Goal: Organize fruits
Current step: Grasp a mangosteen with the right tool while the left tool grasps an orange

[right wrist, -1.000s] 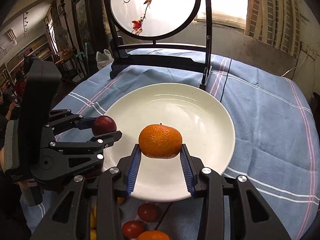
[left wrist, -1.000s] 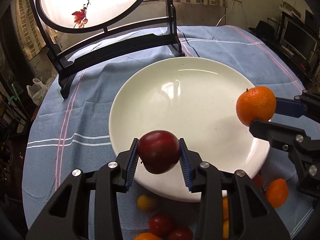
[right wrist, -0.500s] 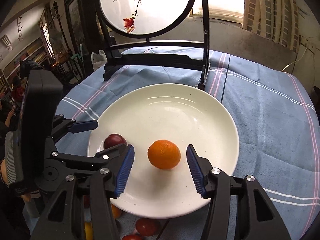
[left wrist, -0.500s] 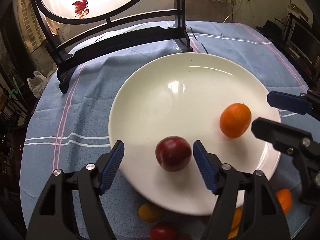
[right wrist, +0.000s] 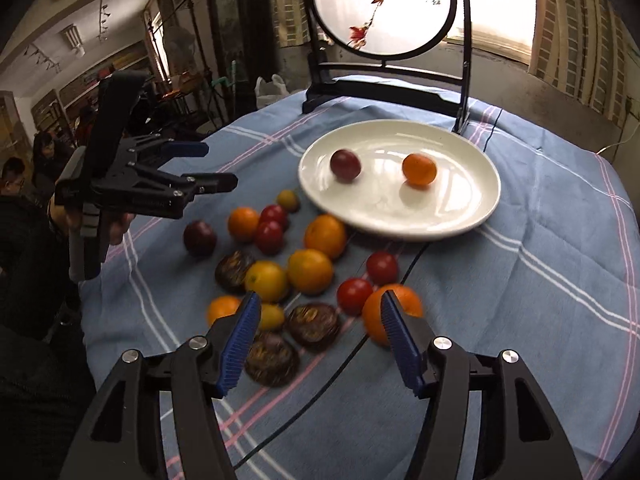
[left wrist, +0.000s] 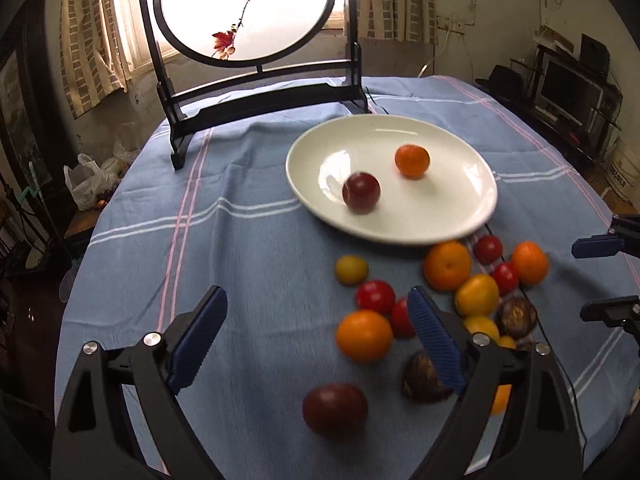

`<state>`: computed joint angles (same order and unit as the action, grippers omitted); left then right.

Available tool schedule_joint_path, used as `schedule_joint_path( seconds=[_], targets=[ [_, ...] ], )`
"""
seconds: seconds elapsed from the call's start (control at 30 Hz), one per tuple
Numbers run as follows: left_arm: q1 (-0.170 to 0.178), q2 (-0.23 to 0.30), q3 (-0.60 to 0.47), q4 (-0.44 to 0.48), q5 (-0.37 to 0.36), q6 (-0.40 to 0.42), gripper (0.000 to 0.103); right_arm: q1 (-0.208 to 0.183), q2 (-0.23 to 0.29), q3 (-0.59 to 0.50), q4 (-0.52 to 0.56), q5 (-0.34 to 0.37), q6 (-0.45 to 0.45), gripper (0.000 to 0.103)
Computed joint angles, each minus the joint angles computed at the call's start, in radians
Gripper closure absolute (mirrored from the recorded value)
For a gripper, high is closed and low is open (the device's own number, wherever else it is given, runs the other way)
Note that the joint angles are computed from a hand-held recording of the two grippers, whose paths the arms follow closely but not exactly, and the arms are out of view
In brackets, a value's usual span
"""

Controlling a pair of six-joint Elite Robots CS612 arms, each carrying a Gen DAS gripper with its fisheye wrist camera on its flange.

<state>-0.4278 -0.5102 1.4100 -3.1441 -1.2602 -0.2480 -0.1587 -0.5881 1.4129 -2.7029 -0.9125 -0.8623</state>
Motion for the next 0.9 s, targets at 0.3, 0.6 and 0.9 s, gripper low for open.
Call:
schedule_joint_path(
  seconds=[0.3,0.6,0.9],
  targets=[
    [-0.053,-0.032,0.122,-0.042,-0.15,0.083,0.014,0.026,0.003,0.046,0.081,-0.099,-0.117,0.041],
    [-0.075,0.001,0.07,0.021,-0.211,0.019,0.019,0.028,0.02,0.027,0.061,-0.092,-0.107,0.062],
    [-0.073,0.032,-0.002,0.091,-0.198,-0.109,0.05,-0.01,0.009,0.051,-0.012,-0.062,-0.048,0.062]
  ],
)
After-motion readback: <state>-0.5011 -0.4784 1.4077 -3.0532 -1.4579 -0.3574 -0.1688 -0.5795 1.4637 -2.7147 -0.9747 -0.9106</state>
